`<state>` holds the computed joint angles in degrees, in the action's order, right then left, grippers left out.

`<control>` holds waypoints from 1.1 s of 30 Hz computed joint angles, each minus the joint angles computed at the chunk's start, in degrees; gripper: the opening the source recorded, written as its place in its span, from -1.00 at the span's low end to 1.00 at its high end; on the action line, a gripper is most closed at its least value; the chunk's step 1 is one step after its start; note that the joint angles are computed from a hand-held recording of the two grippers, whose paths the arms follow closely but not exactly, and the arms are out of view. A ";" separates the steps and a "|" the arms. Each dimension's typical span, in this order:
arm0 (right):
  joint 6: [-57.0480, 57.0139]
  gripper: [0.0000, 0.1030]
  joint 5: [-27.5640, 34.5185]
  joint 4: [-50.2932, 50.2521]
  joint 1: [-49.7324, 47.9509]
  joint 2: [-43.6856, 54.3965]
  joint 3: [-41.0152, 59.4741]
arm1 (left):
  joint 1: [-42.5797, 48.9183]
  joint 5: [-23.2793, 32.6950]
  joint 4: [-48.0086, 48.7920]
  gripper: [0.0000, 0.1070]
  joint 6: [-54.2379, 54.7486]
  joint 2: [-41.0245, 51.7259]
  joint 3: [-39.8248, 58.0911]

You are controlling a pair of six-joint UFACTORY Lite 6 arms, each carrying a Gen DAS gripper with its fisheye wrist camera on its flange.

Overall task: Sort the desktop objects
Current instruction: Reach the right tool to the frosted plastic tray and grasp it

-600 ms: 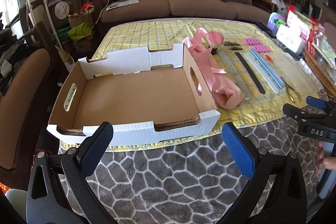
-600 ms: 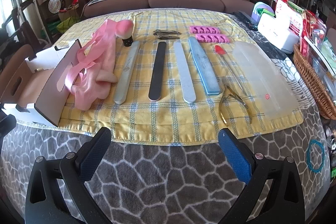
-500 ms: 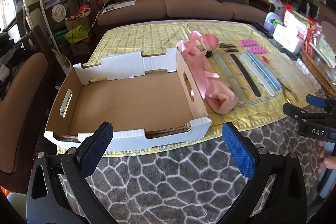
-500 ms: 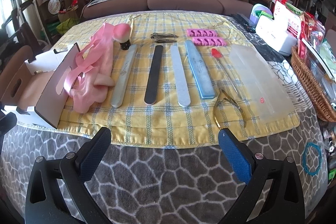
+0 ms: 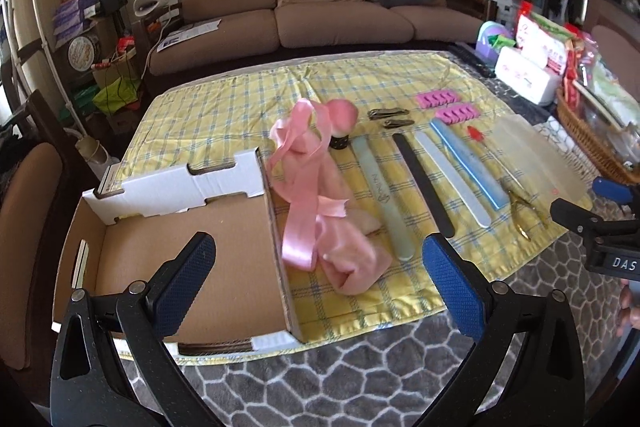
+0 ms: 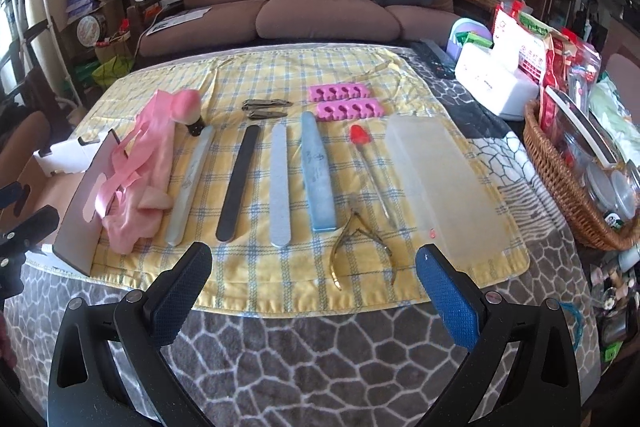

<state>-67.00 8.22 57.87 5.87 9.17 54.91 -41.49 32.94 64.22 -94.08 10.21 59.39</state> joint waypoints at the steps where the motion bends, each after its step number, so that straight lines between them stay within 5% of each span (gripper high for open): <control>1: -1.72 1.00 0.66 1.05 -1.44 0.64 1.07 | 0.05 -0.49 -0.56 0.93 1.15 1.81 2.16; 12: -21.24 1.00 7.14 14.15 -17.13 16.16 16.34 | -0.96 -4.55 -11.38 0.93 16.98 23.58 29.50; 22: -19.16 1.00 8.38 9.62 -17.76 31.03 27.89 | -1.60 -3.98 -28.53 0.93 37.22 39.83 50.82; 25: -20.48 0.93 10.24 10.05 -18.10 33.02 29.60 | -1.49 -4.32 -31.60 0.93 40.14 41.63 52.72; 28: -17.81 0.60 12.02 7.19 -18.69 34.66 31.53 | -1.13 -5.17 -34.44 0.93 42.01 42.01 52.72; 33: -19.34 0.58 12.86 7.99 -19.25 33.37 30.23 | -0.67 -7.52 -39.16 0.93 45.40 40.68 50.12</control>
<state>-86.34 21.07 65.86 -13.39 42.54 85.14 -42.16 25.41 25.06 -48.68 50.90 109.51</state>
